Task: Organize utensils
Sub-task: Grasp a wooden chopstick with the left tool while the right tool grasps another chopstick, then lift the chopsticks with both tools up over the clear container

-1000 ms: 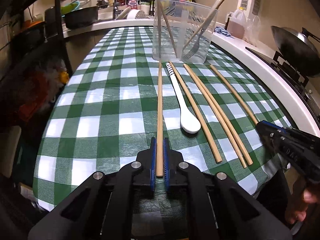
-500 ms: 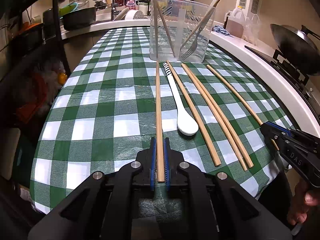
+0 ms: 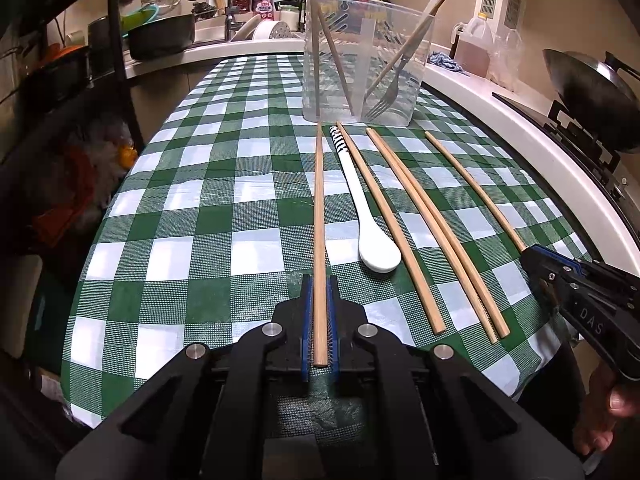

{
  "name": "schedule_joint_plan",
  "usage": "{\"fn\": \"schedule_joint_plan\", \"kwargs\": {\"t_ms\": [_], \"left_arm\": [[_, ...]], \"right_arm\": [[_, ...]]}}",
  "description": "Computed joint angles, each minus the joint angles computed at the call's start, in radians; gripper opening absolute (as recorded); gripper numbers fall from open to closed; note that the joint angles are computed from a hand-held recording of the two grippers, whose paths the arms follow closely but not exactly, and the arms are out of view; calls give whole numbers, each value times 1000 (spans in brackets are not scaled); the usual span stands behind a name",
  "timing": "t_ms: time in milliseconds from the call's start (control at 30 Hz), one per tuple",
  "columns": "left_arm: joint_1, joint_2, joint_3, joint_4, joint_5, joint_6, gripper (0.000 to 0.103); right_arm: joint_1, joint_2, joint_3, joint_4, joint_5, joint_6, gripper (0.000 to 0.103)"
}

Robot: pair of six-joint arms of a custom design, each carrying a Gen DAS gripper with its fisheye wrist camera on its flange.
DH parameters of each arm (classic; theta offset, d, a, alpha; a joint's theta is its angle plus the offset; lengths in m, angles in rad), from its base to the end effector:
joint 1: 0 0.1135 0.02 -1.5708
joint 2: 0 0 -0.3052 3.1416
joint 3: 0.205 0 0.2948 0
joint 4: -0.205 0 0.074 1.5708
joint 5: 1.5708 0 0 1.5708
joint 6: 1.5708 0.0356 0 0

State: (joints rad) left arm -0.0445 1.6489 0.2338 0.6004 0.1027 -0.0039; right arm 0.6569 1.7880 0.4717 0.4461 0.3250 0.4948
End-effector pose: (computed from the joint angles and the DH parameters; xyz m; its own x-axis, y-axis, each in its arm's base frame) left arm 0.2225 -0.0136 0.0623 -0.7272 0.0285 -0.6858 0.1117 0.9907 -0.0773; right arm 0.2334 0.1656 0.0649 -0.7301 0.0052 -0.6833 -0.0784 0.9927 0.0913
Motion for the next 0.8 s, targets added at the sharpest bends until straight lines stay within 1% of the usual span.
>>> {"fn": "schedule_joint_plan", "kwargs": {"t_ms": [300, 367, 533, 800], "left_arm": [[0, 4, 6, -1, 7, 3, 7], [0, 5, 7, -2, 7, 5, 7], [5, -8, 8, -22, 13, 10, 7], [25, -115, -30, -44, 25, 29, 7]], "right_arm": [[1, 4, 2, 4, 1, -5, 9], [0, 2, 2, 1, -1, -8, 6], [-7, -17, -6, -6, -15, -1, 6], [14, -115, -41, -27, 22, -2, 6]]}}
